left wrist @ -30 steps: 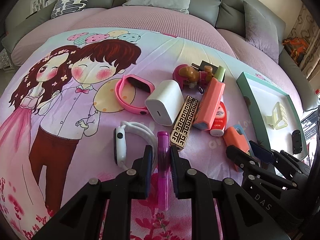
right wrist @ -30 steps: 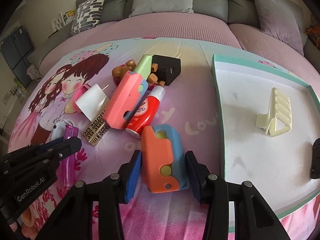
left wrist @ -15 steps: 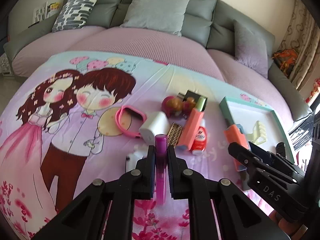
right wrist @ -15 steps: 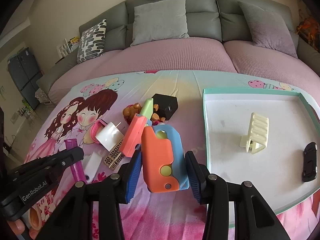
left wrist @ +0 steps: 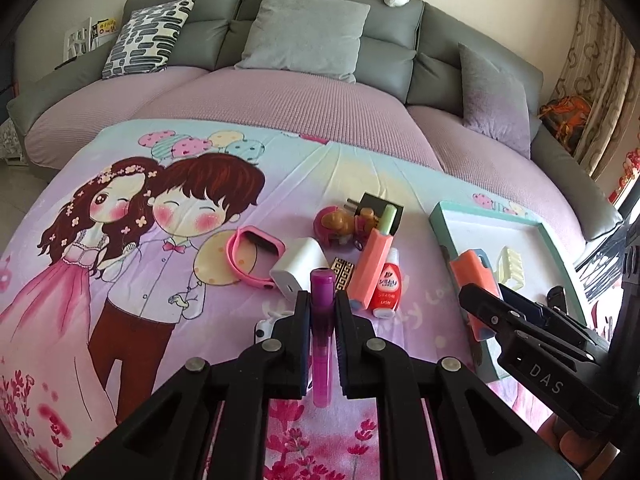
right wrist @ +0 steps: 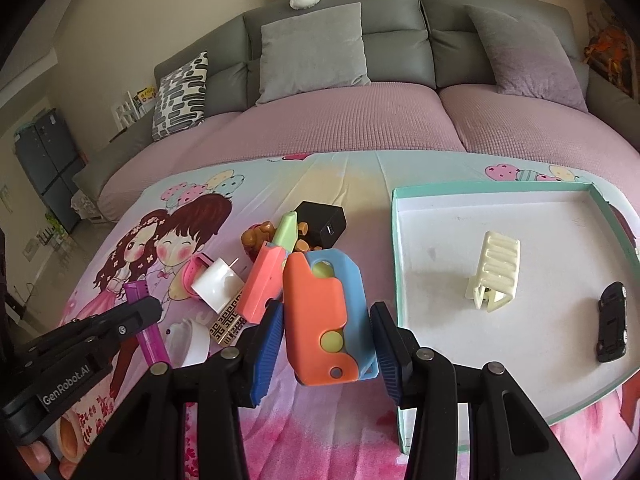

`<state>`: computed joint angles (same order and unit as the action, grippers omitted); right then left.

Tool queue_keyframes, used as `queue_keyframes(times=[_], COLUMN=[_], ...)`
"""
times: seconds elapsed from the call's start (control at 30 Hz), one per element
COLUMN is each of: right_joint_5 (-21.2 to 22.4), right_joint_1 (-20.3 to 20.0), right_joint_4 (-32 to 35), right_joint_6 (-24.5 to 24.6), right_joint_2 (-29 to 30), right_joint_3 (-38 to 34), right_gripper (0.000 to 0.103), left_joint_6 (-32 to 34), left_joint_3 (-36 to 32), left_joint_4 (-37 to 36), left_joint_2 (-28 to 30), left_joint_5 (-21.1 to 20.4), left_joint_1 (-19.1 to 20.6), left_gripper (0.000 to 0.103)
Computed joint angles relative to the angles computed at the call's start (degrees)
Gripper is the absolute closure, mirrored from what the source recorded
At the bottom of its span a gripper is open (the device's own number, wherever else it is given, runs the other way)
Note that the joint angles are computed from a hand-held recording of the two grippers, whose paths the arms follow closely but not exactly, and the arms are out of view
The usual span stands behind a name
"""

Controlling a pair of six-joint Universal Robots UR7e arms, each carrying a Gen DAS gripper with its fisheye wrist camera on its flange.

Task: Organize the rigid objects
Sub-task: 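Carry the lighter and folding toy into the tray and release both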

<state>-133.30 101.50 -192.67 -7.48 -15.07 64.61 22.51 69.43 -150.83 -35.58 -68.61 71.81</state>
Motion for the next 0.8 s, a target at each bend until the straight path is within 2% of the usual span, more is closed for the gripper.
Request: queue_keyframes(times=[0.23,0.53,0.67,0.8], right_joint_5=[0.2,0.0,-0.8,-5.5], right_joint_1=[-0.2,-0.2,-0.2,-0.5], right_joint_4=[-0.7,-0.4,-5.9,-12.0], right_joint_6=[0.9,1.6,0.1,-0.7], right_joint_2=[-0.8,-1.6,-3.0,-4.8], right_joint_3=[1.1,2.1,4.4,7.1], right_gripper=[0.056,0.056,0.056,0.056], left_joint_6=[-1.1,-0.9,-0.1,1.3], left_joint_3=[0.8,0.5,0.4,0.4], left_joint_4=[-1.8,-1.4,-0.7,0.1], left_joint_2=[-1.2,-0.7,-0.2,0.4], left_joint_5=[-3.3,-2.7,-2.3,-2.2], left_joint_1=[0.2,-0.3,-1.1,-2.8], left_gripper=[0.092,0.092,0.092,0.092])
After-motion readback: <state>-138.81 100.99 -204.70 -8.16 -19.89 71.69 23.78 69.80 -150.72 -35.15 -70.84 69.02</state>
